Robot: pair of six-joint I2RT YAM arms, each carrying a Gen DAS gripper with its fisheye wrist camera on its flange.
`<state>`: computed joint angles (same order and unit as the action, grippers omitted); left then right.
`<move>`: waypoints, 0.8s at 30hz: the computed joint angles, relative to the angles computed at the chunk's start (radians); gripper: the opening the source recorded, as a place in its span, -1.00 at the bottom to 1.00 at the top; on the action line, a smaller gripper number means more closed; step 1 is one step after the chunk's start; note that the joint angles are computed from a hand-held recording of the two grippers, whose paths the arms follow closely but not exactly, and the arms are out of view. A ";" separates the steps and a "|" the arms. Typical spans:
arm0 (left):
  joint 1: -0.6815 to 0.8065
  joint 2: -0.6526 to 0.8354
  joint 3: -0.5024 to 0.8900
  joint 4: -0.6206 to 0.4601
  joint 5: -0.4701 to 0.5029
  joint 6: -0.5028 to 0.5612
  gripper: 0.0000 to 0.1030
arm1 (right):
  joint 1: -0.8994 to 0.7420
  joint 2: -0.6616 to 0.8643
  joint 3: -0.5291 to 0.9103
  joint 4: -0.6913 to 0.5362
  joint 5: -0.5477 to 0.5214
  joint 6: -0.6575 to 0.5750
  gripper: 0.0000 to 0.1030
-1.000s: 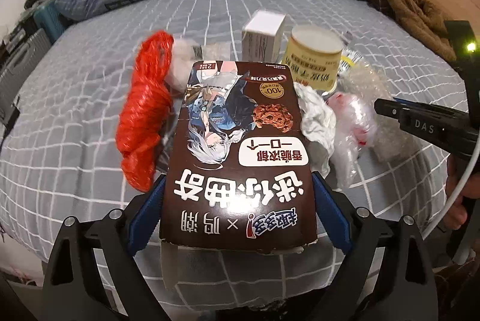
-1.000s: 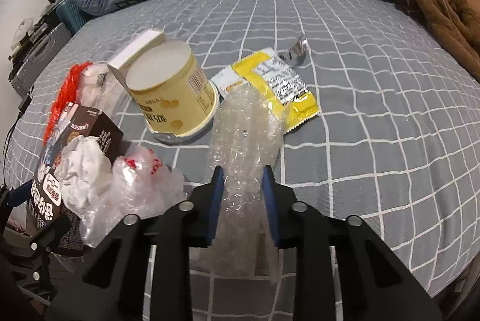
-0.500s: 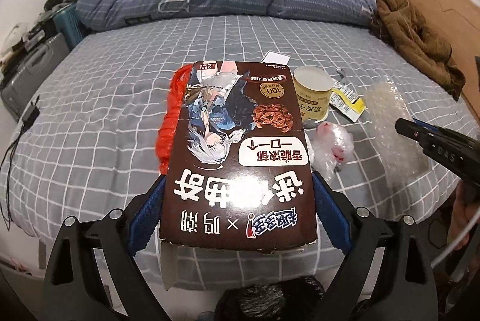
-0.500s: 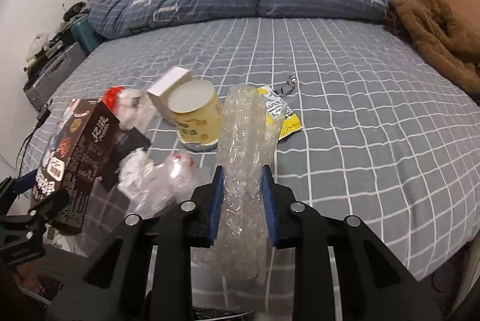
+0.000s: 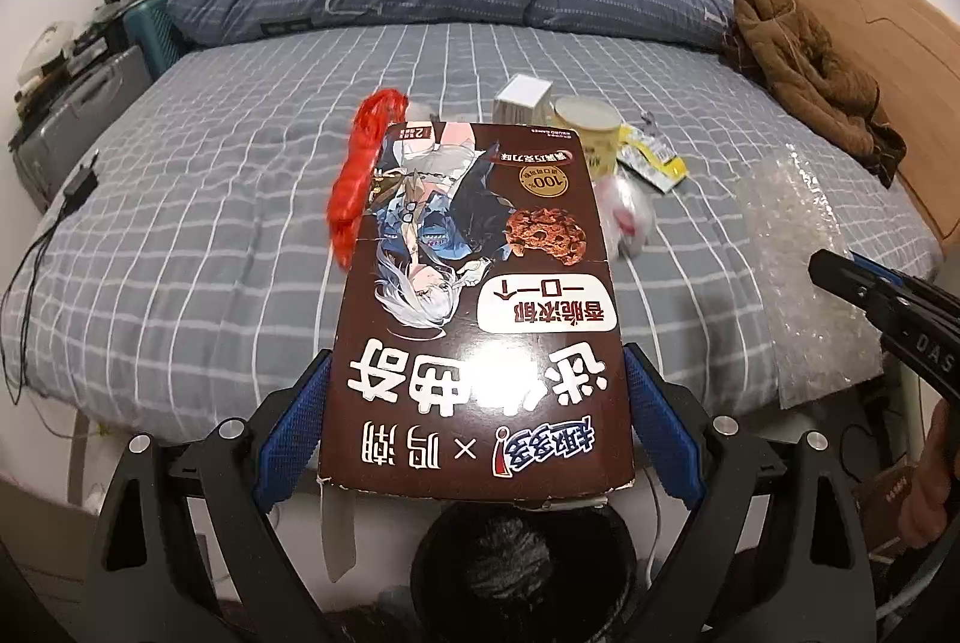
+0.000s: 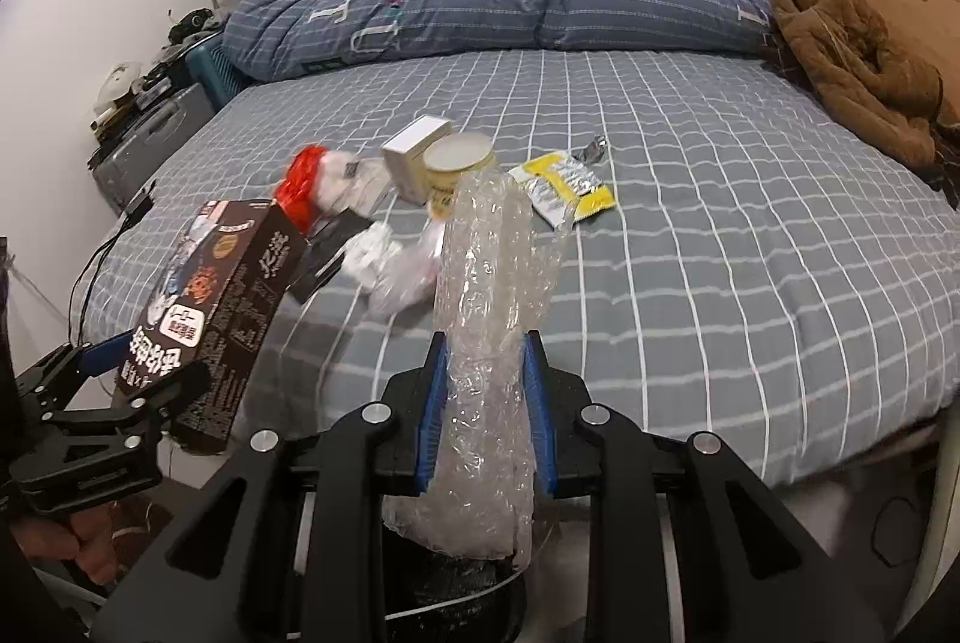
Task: Collect trash
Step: 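Carry the bubble wrap and brown box with both tools over the black bin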
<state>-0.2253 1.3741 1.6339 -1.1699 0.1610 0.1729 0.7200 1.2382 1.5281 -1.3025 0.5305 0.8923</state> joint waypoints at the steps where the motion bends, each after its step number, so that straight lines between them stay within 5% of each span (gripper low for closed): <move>1: 0.007 -0.025 -0.021 -0.007 0.005 0.003 0.73 | 0.037 0.003 0.008 -0.023 0.019 0.032 -0.54; 14: 0.110 -0.252 -0.224 -0.099 0.057 0.080 0.73 | 0.404 0.052 0.029 -0.218 0.126 0.404 -0.54; 24: 0.269 -0.349 -0.360 -0.162 0.114 0.195 0.73 | 0.573 0.063 -0.103 -0.199 0.083 0.619 -0.54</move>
